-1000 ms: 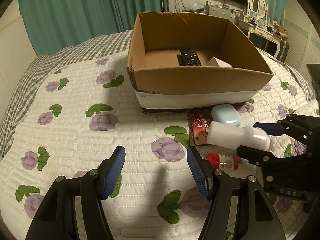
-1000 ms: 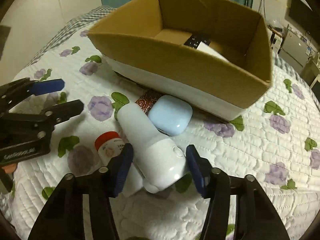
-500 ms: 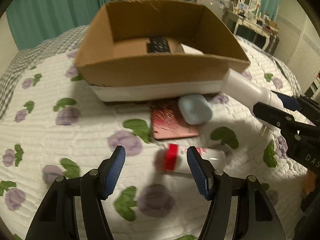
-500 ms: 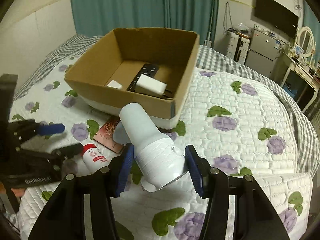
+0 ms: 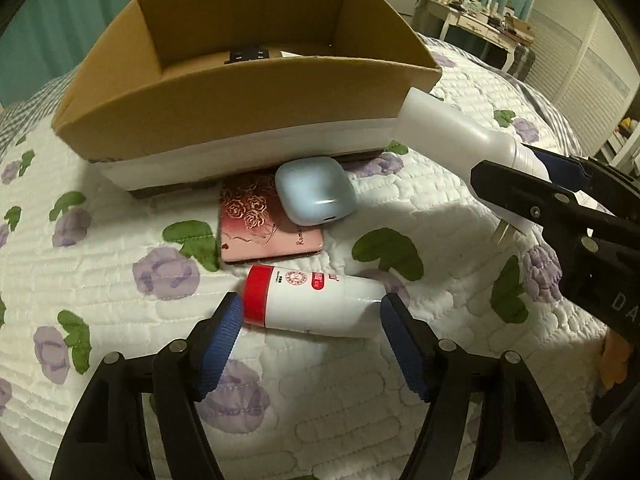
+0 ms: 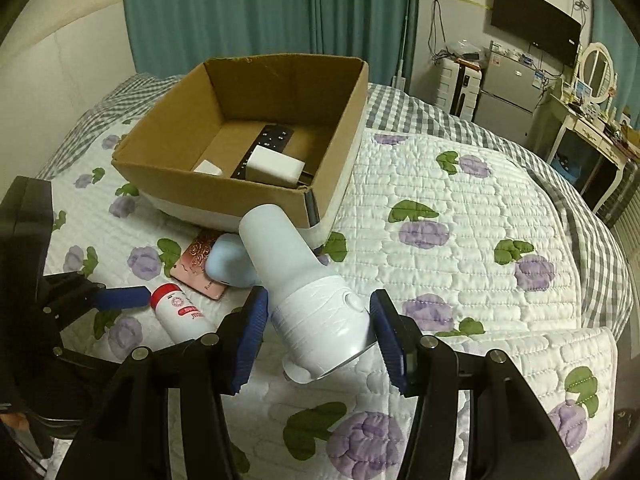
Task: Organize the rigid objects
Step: 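Grasp the white red-capped bottle with the left gripper, then carry red-capped bottle toward the box while right carries spray bottle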
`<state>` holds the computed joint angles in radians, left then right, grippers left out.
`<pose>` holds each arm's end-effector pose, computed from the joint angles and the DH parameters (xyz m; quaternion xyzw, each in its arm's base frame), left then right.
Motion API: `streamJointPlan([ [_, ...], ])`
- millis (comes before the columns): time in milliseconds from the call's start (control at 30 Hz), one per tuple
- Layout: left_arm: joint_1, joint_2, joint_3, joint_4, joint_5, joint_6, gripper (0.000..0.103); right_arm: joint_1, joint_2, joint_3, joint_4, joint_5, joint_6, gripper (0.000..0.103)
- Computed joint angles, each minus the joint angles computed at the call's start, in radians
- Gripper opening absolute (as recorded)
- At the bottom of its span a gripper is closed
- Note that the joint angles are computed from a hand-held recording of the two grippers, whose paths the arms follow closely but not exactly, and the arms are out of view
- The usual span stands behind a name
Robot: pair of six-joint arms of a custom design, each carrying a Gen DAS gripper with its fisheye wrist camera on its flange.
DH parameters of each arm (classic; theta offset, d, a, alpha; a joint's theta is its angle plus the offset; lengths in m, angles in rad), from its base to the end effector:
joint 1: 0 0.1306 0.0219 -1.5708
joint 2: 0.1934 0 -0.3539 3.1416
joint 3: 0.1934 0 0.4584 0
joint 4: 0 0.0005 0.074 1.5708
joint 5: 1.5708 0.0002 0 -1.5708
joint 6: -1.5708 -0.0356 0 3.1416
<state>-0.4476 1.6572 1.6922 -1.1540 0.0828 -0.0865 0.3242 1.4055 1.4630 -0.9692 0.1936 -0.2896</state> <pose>0.5623 -0.2738 0.3882 0.2659 0.9368 -0.0799 0.2129 0.5294 0.1702 0.4245 0.0150 0.9422 0.0101 0.3347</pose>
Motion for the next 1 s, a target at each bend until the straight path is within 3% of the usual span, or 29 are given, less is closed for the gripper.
streamJointPlan([
  [67,-0.003,0.009,0.007,0.001,-0.003,-0.004,0.078,0.002,0.001,0.000,-0.001,0.001,0.000,0.053],
  [133,-0.016,0.041,0.036,-0.028,-0.057,-0.018,0.080,0.002,0.002,0.001,-0.002,0.003,0.000,0.053],
  [300,-0.046,0.049,0.035,0.005,-0.144,-0.066,0.082,0.004,0.002,0.001,-0.004,0.008,-0.005,0.053],
  [400,-0.037,0.051,0.042,0.002,-0.121,-0.063,0.082,0.003,0.004,0.004,-0.008,0.009,-0.005,0.053],
  [467,-0.009,0.082,0.079,-0.067,-0.052,-0.042,0.082,0.002,0.003,0.002,-0.004,0.008,-0.004,0.053],
  [533,0.011,0.107,0.105,-0.090,-0.007,0.016,0.082,0.002,0.003,0.002,-0.003,0.009,-0.005,0.053],
  [1000,0.054,-0.047,0.035,0.026,0.052,-0.002,0.076,0.027,-0.014,0.024,0.020,0.029,0.040,0.053],
])
